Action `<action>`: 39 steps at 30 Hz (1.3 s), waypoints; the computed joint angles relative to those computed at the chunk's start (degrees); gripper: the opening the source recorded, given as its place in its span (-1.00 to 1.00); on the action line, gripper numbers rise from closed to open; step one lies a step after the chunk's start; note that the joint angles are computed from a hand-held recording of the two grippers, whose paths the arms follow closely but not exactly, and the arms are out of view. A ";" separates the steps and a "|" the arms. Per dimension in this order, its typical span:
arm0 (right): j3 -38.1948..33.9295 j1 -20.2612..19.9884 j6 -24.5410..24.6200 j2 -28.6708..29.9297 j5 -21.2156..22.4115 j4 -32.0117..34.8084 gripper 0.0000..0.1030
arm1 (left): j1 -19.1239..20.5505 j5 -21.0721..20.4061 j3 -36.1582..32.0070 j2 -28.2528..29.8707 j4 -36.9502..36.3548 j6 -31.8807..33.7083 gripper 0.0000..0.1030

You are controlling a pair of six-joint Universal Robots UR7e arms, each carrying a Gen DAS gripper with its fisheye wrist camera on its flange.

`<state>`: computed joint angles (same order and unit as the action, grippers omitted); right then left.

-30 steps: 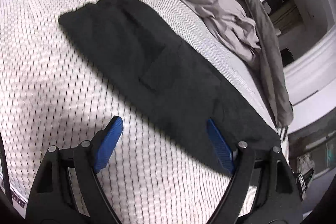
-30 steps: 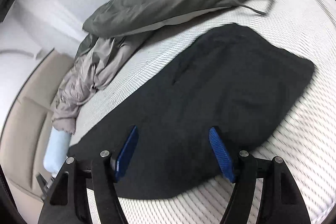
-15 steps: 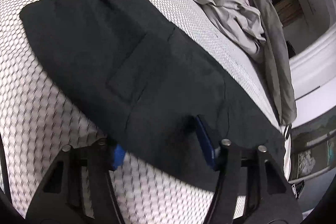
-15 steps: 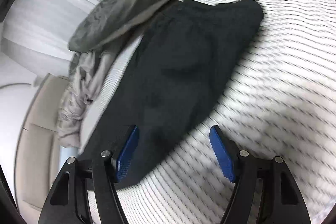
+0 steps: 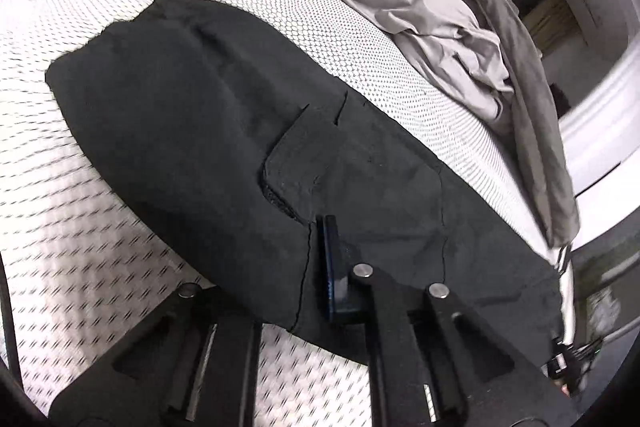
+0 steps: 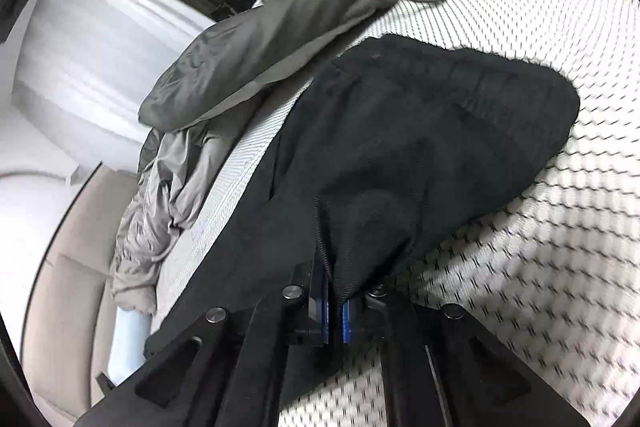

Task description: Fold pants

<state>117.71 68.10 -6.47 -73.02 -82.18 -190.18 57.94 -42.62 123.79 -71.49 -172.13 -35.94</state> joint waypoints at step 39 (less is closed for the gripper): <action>11.47 16.73 -26.25 -11.40 -24.07 5.53 0.96 | -20.60 13.39 3.94 -9.48 34.12 -1.63 0.99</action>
<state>129.18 84.82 -32.71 -84.41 -106.24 -184.65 37.34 -29.23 127.73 -80.96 -138.01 -37.57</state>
